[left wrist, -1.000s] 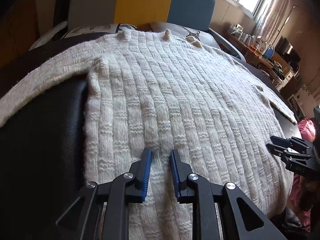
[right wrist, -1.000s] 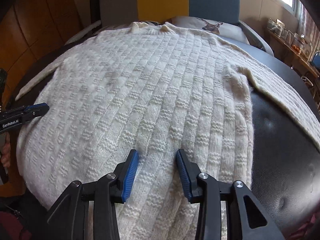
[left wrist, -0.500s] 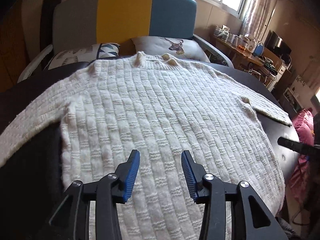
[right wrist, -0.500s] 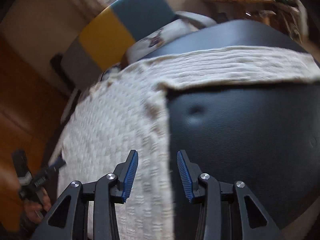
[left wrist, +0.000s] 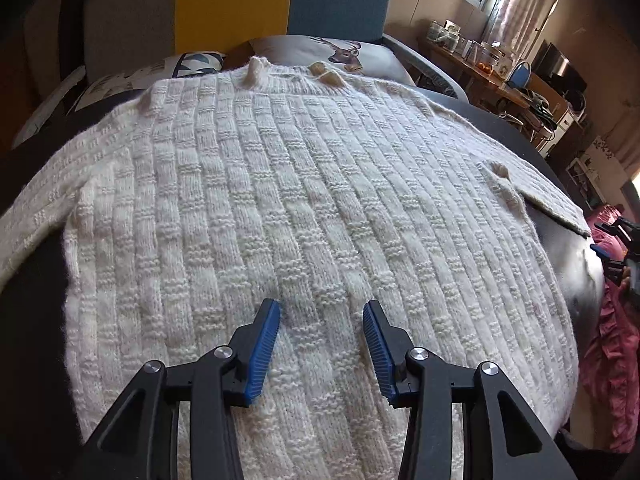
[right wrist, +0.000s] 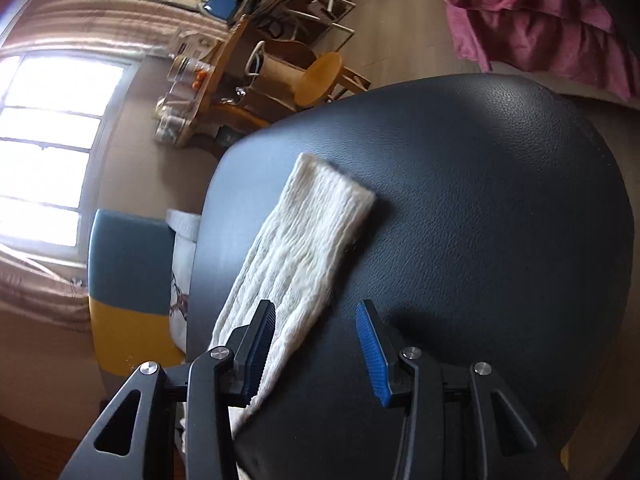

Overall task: Fold clothes
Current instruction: 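Move the right gripper to the sleeve cuff on the ottoman and grasp it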

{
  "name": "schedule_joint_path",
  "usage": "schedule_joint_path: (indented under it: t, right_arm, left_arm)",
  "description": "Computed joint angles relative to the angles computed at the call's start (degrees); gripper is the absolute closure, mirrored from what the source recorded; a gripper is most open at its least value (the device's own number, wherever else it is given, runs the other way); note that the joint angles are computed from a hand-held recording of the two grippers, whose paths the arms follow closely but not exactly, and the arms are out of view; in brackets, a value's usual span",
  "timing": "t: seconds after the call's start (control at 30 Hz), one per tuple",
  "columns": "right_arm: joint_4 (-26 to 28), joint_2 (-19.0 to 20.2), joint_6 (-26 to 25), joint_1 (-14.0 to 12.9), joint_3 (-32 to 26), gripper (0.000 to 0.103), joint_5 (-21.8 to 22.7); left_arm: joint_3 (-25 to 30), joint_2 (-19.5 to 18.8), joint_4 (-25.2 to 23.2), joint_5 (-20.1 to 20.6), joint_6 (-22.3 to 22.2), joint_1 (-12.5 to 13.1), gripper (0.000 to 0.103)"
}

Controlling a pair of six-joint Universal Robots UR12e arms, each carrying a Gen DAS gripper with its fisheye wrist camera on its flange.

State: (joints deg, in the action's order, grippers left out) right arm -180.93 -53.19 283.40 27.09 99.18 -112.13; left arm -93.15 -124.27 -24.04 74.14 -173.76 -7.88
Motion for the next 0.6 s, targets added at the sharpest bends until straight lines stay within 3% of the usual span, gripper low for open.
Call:
schedule_joint_path:
  t: [0.07,0.17,0.37,0.47,0.6]
  right_arm:
    - [-3.42,0.53,2.49,-0.27,1.09,0.06,-1.46]
    - [-4.18,0.49,3.19,-0.56,1.67,0.06,-3.34]
    - [-8.64,3.18,0.52,-1.0,0.13,0.06,-6.14]
    - [-8.59,3.77,-2.23,-0.66,-0.75,0.06,-7.47]
    - [-6.84,3.69,-8.81,-1.05,-1.59,0.06,-5.09]
  left_arm:
    - [0.15,-0.09,-0.29,-0.19,0.32,-0.04,0.053]
    - [0.35,-0.21,-0.47,0.17,1.16,-0.32,0.047]
    - [0.32,-0.34,-0.08,0.52,2.12,-0.66,0.039]
    - [0.39,-0.4,-0.24,0.2,1.94,-0.62,0.038]
    - [0.42,-0.44,-0.39,0.06,2.28,-0.71,0.035]
